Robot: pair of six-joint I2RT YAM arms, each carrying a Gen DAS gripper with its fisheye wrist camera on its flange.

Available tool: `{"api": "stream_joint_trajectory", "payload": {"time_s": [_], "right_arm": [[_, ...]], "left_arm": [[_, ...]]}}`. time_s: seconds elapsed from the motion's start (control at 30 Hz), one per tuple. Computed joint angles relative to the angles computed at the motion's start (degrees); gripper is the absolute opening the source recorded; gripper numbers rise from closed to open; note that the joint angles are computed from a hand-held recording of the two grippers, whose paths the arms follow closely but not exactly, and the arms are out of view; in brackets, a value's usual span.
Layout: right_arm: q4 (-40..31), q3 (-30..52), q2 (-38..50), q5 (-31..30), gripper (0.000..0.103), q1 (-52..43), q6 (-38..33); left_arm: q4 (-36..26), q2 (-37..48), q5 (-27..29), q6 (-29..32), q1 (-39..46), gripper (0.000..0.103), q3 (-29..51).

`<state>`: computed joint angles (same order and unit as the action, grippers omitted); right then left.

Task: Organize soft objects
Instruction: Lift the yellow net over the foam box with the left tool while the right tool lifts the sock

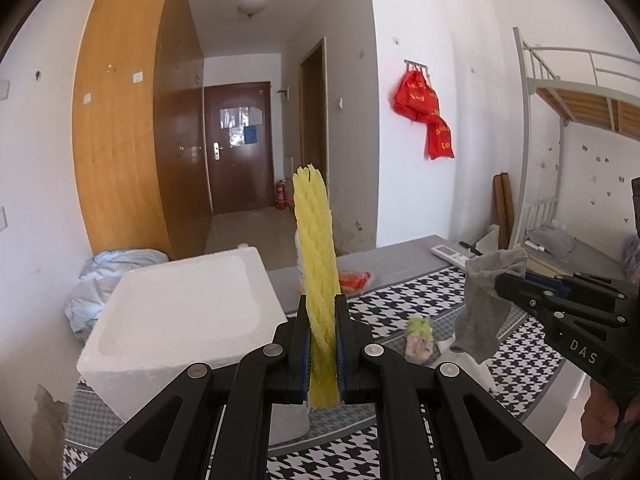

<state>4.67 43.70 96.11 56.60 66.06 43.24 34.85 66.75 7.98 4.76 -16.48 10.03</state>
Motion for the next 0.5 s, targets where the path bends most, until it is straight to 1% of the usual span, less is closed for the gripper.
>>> {"api": "stream_joint_trajectory", "payload": {"time_s": [0.23, 0.47, 0.5], "right_arm": [[2.47, 2.19, 0.2, 0.11, 0.015, 0.28, -5.32], [5.14, 4.36, 1.01, -0.96, 0.015, -0.15, -9.78], [5.62, 4.55, 1.3, -1.13, 0.015, -0.18, -10.2]], "left_arm": [[-2.22, -2.45, 1.24, 0.13, 3.28, 0.01, 1.6], [-3.5, -3.8, 1.71, 0.67, 6.75, 0.01, 2.6], [-3.68, -4.1, 1.04, 0.5, 6.49, 0.01, 2.57]]}}
